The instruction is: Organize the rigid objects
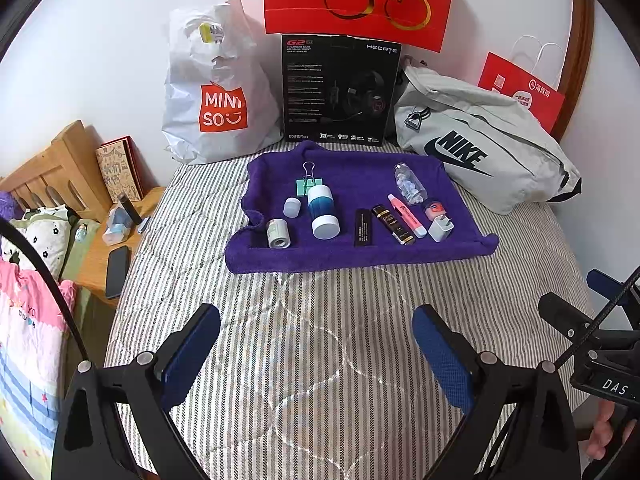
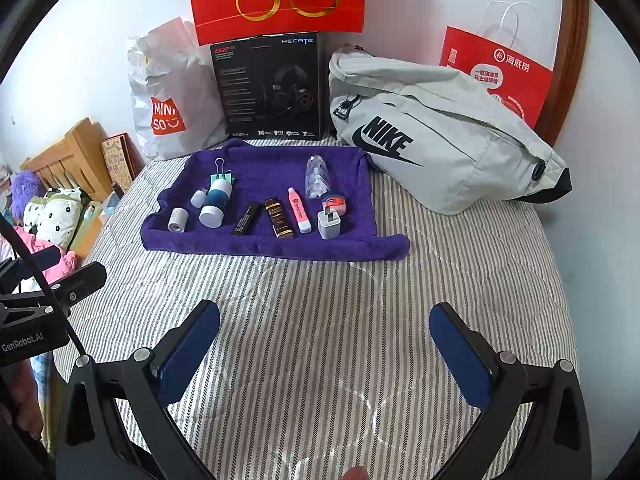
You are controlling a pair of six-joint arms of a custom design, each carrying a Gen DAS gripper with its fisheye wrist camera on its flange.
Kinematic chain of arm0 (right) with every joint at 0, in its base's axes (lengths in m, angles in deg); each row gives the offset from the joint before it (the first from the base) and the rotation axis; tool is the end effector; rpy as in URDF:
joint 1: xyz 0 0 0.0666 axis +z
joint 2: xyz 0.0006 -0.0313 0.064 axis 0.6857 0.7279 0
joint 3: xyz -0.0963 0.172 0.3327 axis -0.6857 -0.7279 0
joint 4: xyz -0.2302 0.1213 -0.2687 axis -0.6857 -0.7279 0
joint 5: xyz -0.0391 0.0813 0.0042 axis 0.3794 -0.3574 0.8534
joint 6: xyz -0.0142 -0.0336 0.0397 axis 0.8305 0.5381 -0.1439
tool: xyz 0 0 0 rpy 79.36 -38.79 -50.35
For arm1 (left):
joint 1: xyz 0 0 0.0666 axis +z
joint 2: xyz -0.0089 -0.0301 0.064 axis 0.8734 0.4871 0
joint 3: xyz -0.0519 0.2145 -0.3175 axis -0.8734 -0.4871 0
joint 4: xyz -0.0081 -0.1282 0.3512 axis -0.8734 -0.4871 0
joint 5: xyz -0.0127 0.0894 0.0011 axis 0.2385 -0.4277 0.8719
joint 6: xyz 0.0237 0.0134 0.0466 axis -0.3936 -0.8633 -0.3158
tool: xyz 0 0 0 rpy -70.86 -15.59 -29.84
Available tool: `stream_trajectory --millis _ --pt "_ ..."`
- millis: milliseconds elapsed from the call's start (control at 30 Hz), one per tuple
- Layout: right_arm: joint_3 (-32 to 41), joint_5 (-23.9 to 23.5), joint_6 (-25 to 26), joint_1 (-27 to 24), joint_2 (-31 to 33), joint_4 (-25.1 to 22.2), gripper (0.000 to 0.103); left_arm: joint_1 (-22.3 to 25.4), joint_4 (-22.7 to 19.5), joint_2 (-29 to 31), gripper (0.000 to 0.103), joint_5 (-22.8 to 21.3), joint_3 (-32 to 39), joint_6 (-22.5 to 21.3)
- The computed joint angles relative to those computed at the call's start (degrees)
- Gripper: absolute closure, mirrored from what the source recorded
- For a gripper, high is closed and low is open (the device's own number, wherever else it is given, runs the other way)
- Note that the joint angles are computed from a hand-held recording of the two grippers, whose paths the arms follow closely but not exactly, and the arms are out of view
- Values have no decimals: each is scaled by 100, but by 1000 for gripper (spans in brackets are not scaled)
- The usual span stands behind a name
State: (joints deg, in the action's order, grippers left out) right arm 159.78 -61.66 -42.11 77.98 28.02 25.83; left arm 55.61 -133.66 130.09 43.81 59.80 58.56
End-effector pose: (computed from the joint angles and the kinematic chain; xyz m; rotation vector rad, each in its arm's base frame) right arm 0.3694 0.2460 0.4166 -0.1918 2.4779 0.1479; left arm 0.3471 -0.0284 0.4266 -0.1090 2.4911 0.0333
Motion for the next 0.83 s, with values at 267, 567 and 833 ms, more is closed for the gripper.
stream_trajectory --millis 267,567,833 --pt "-5 -2 24 -1 -7 -6 0 14 -3 -4 5 0 0 -7" --pt "-6 17 15 1 -12 -20 0 57 -1 2 5 54 -3 -52" --pt "12 16 22 -9 -5 -49 0 57 86 24 5 24 -4 -83"
